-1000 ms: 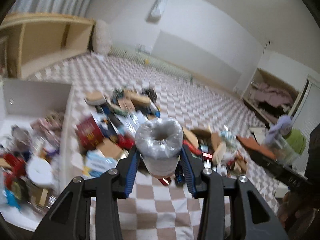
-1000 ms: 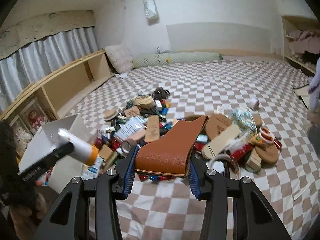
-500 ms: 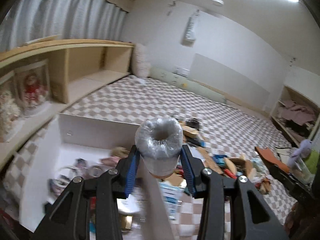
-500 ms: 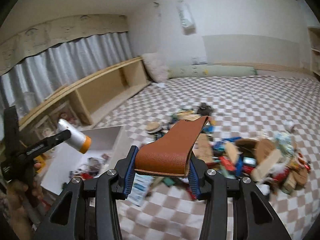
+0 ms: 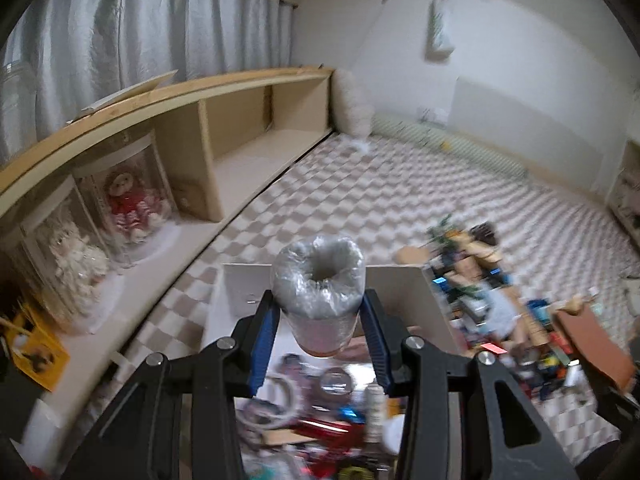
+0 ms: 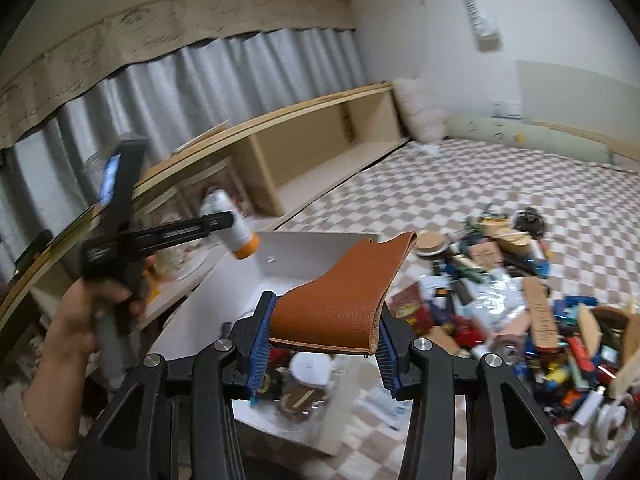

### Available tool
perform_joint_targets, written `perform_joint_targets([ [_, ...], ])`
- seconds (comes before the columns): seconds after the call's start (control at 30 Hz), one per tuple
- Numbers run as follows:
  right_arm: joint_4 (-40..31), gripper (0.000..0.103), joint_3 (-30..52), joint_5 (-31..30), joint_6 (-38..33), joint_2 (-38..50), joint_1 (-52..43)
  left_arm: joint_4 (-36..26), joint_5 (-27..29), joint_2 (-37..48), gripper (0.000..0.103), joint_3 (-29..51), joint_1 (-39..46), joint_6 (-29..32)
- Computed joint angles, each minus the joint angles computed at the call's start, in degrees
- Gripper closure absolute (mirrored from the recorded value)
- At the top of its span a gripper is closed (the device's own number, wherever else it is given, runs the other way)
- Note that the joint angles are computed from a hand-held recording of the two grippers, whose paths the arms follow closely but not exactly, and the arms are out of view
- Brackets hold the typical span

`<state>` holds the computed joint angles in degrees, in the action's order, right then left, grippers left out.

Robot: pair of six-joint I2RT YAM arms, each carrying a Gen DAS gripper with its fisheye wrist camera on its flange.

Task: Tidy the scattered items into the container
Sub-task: 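Lift and carry the bottle and leather strip over the white box with both tools, then open the left tool to drop the wrapped bottle into the box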

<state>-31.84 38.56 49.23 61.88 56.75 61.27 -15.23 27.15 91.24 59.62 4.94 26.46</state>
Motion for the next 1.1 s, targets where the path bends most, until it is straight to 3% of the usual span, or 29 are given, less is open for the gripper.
perform_joint_targets([
  [0.27,15.64,0.057,-1.92,-17.81,-11.49,4.4,-13.04,-5.95,-12.39,17.6,0.062,14.44,-5.96,0.19],
  [0.5,20.72,0.057,-1.15,-25.42,-14.1,10.49,-18.85,-11.03,-21.15,28.49,0.062,25.72,-8.69,-2.32],
  [0.87,26.92,0.057,3.03,-39.5,-16.93,21.47,-28.22,-8.03,-23.94,32.84,0.061,28.48,-8.92,-0.54],
  [0.97,27.71,0.057,4.83,-42.96,-16.91,24.03,-30.6,-7.98,-22.76,32.55,0.051,28.01,-8.82,-0.39],
  [1.03,28.16,0.057,5.82,-44.67,-16.84,25.34,-31.82,-7.12,-20.95,30.95,0.034,26.13,-8.64,-0.01],
  [1.1,28.07,0.057,7.19,-46.3,-17.07,26.75,-32.88,-5.85,-20.03,29.25,0.03,23.84,-8.64,0.69],
])
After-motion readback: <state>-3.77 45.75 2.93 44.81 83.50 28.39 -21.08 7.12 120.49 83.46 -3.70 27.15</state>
